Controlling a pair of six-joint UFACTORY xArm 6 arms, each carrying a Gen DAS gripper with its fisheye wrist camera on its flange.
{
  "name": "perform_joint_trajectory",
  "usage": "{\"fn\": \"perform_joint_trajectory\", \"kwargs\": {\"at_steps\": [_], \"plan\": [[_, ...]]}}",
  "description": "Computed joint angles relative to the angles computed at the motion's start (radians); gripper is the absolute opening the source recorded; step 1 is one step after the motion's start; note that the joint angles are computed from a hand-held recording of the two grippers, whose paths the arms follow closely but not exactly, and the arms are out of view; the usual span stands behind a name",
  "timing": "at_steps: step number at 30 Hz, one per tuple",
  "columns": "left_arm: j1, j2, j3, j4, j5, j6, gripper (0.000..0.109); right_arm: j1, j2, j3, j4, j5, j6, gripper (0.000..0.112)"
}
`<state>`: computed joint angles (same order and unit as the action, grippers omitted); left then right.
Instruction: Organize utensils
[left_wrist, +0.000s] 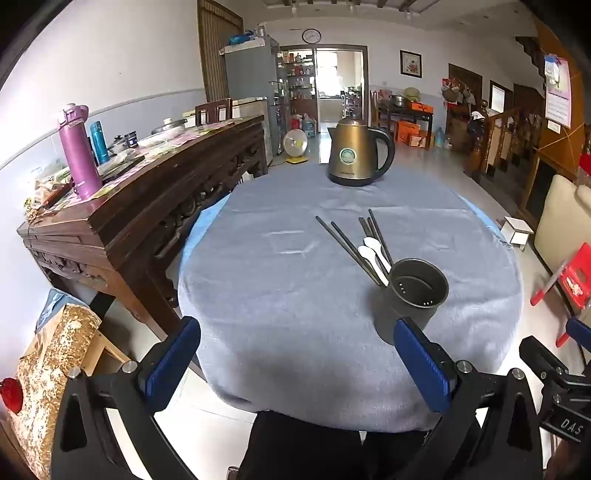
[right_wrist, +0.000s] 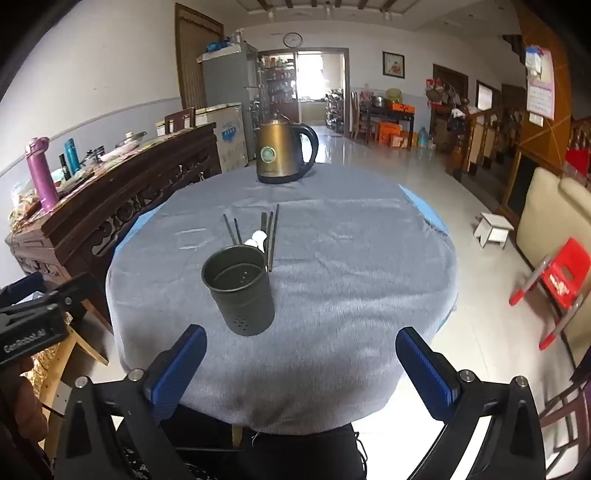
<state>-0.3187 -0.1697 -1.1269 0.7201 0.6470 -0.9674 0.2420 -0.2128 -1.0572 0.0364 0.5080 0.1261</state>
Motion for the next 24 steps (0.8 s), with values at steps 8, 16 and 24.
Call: {"fn": "perform_joint_trajectory", "kwargs": {"at_steps": [8,16,24], "plan": [[0.083,-0.042,0.046,-0.125,-0.071,0.135,0.103,-0.013,0.02,-0.053,-0.01,0.048,0.028,0.103],[0.006,0.006,-0.006,0.012,0.051,0.004,0.103,0.002,0.035,-0.058,-0.028,0.043,0.024,0.103],[0.007,0.004,0.001,0.002,0.048,0.009,0.103,0.006,0.039,-0.058,-0.038,0.033,0.037,0.103]]}}
